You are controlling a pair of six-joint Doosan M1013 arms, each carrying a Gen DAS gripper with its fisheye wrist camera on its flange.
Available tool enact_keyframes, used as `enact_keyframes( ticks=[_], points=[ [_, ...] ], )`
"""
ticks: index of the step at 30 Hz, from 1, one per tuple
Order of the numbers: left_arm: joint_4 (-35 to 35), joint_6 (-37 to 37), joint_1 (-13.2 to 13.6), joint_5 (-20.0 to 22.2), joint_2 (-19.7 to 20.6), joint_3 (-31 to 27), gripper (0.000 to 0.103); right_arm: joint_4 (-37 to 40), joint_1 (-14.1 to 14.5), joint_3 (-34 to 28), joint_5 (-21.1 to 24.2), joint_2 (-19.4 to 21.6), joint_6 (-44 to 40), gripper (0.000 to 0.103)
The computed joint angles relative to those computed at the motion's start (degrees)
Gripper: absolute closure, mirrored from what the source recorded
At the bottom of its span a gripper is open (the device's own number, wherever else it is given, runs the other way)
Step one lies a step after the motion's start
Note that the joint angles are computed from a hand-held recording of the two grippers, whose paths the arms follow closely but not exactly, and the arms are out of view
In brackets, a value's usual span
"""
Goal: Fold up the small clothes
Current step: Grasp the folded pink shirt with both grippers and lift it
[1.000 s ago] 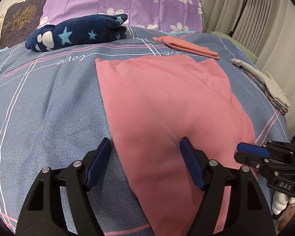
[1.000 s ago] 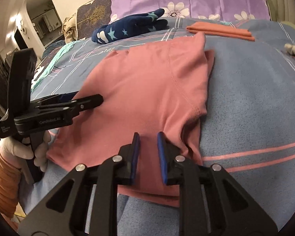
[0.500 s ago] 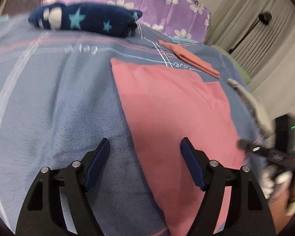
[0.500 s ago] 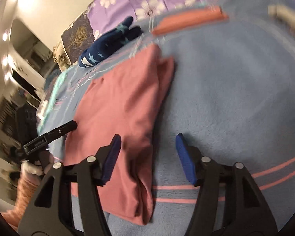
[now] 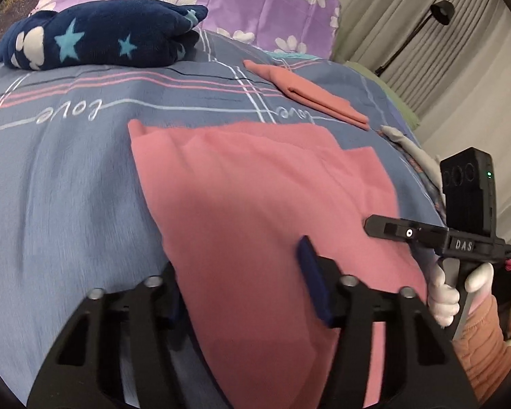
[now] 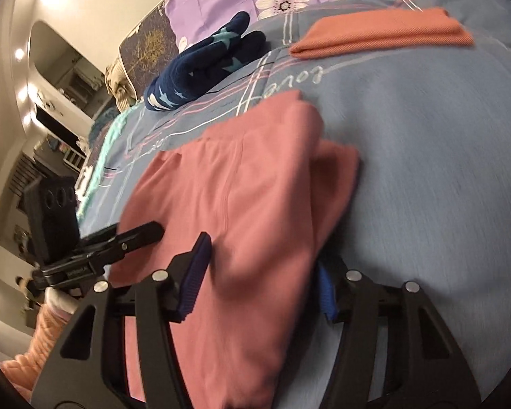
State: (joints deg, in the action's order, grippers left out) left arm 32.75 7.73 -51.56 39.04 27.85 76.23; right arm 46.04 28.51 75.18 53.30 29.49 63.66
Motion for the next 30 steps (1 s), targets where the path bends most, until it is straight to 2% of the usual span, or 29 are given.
enact_keyframes(
  ticks=[2,3,4,6,7,9,11,15,19,22,26,30],
  points=[
    [-0.08,-0.24,0.64,-0.93,0.08,0.12,0.065,-2.03,0.63,-0.76,-1.54,0.48,0.69,0.052],
    [-0.11,-0.54,0.79,-1.25,0.1,0.14,0.068,-3.61,1.0,-0.72,-2.47,0.3,1.64,0.058],
    [0.09,-0.71,0.72,-0.89,0.15,-0.07,0.073,-5.26,1.35,-0.54,-3.47,0.0,2.62,0.07],
    [2.33,0.43,-0.38,3.25,0.64,-1.87,0.078,-6.94,1.75,0.89,-5.45,-1.44,2.89,0.081],
    [4.27,0.9,-1.12,5.36,0.82,-2.79,0.08,-7.72,2.14,1.8,-7.23,-2.43,2.47,0.083],
    [8.78,0.47,-2.59,6.92,0.48,-3.93,0.082,-7.55,2.8,4.93,-12.57,-5.68,-0.24,0.083],
    [12.67,-0.2,-3.9,7.83,-0.18,-4.55,0.083,-5.43,2.87,7.41,-16.05,-8.33,-3.44,0.084],
    [21.87,1.49,-7.67,12.01,-0.64,-8.02,0.083,3.75,2.48,14.38,-25.3,-15.92,-15.71,0.084],
    [27.51,5.05,-10.5,14.62,0.9,-13.04,0.083,8.47,2.18,18.96,-31.89,-21.56,-22.44,0.084],
    [30.05,7.2,-11.93,14.91,2.04,-15.86,0.083,5.84,2.75,22.15,-38.66,-25.77,-22.14,0.084],
    [29.64,11.53,-12.72,14.15,4.49,-20.91,0.083,-3.45,3.19,25.47,-45.67,-29.82,-16.46,0.084],
    [27.49,15.4,-12.83,13.02,6.93,-25.51,0.083,-10.58,2.08,27.72,-48.41,-32.41,-10.11,0.084]
  ],
)
